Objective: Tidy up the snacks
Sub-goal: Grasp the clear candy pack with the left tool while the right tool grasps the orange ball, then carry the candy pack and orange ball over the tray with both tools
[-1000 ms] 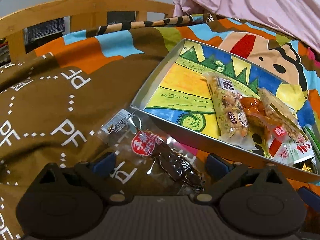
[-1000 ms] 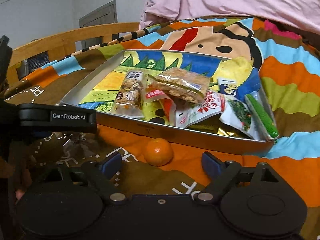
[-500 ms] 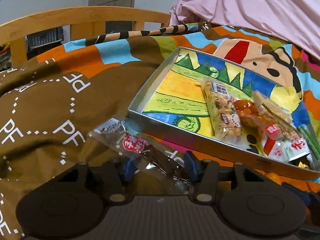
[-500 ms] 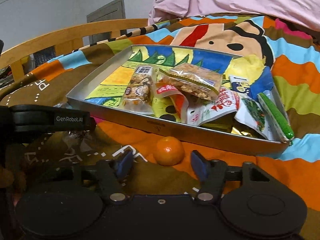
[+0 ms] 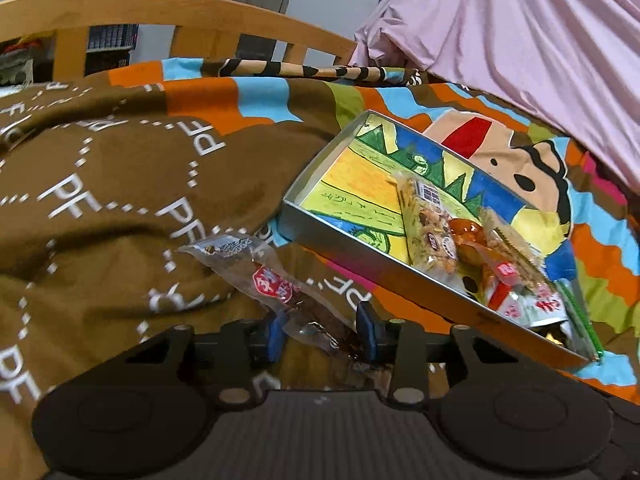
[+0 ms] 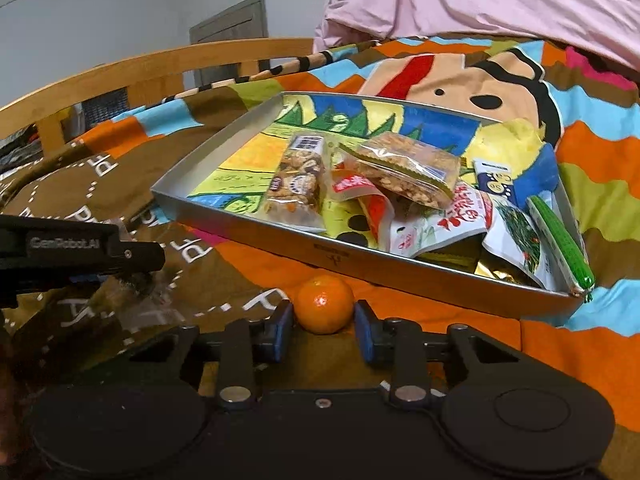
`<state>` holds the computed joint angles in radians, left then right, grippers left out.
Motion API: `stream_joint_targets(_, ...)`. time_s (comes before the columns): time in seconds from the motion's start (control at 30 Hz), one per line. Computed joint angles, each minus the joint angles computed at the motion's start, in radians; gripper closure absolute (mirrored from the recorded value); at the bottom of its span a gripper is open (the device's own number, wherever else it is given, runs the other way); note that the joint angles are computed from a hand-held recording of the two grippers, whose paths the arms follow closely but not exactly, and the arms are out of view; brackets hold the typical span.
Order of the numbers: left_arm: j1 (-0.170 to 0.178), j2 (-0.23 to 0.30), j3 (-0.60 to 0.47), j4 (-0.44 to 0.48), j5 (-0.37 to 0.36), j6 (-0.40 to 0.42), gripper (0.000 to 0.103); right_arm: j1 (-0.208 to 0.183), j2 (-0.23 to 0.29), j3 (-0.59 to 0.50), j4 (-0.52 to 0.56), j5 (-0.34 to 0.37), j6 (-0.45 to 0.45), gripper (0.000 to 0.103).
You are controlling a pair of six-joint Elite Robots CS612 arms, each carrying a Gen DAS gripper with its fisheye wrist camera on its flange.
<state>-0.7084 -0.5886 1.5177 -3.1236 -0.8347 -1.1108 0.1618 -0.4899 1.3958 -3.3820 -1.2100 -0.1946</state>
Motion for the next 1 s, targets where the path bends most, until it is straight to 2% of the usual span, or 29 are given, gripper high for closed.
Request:
stream_joint_targets(0.23, -0.004, -0.018, 0.048, -0.092, -0.066, 0.026, 0.062, 0.004, -0.031, 0.033, 0.052, 0.020, -0.066, 0.067)
stream_joint_targets(0.3, 0.000, -0.017, 0.054, -0.119, -0.083, 0.008, 0.057, 0.007, -0.024, 0.029, 0.045, 0.013, -0.088, 0.064)
stream_joint_targets(0.4, -0.002, -0.008, 0.059, -0.161, -0.075, -0.009, 0.050, 0.005, -0.015, 0.019, 0.037, 0.020, -0.081, 0.059)
stream_joint_targets(0.47, 0.000, 0.000, 0.054, -0.175, -0.078, -0.002, 0.046, 0.003, -0.011, 0.012, 0.038, 0.024, -0.063, 0.052)
stream_joint_targets(0.53, -0.002, 0.007, 0.049, -0.181, -0.066, -0.004, 0.045, 0.001, -0.006, 0.004, 0.042, 0.025, -0.045, 0.049)
stream_joint_targets(0.6, -0.006, 0.010, 0.045, -0.173, -0.044, -0.012, 0.051, -0.002, -0.003, -0.001, 0.051, 0.036, -0.027, 0.049)
stream_joint_targets(0.7, -0.011, 0.006, 0.042, -0.132, -0.020, -0.004, 0.061, -0.002, -0.004, 0.001, 0.047, 0.043, -0.033, 0.066)
stream_joint_targets(0.83, -0.014, 0.003, 0.049, -0.144, -0.015, -0.012, 0.064, 0.002, -0.008, 0.011, 0.028, 0.037, -0.060, 0.067)
stream_joint_targets(0.87, -0.017, 0.003, 0.052, -0.156, -0.005, -0.015, 0.068, 0.002, -0.010, 0.014, 0.024, 0.036, -0.065, 0.067)
stream_joint_targets(1.0, -0.027, 0.003, 0.058, -0.195, 0.008, 0.009, 0.069, 0.003, -0.017, 0.025, 0.010, 0.036, -0.087, 0.067)
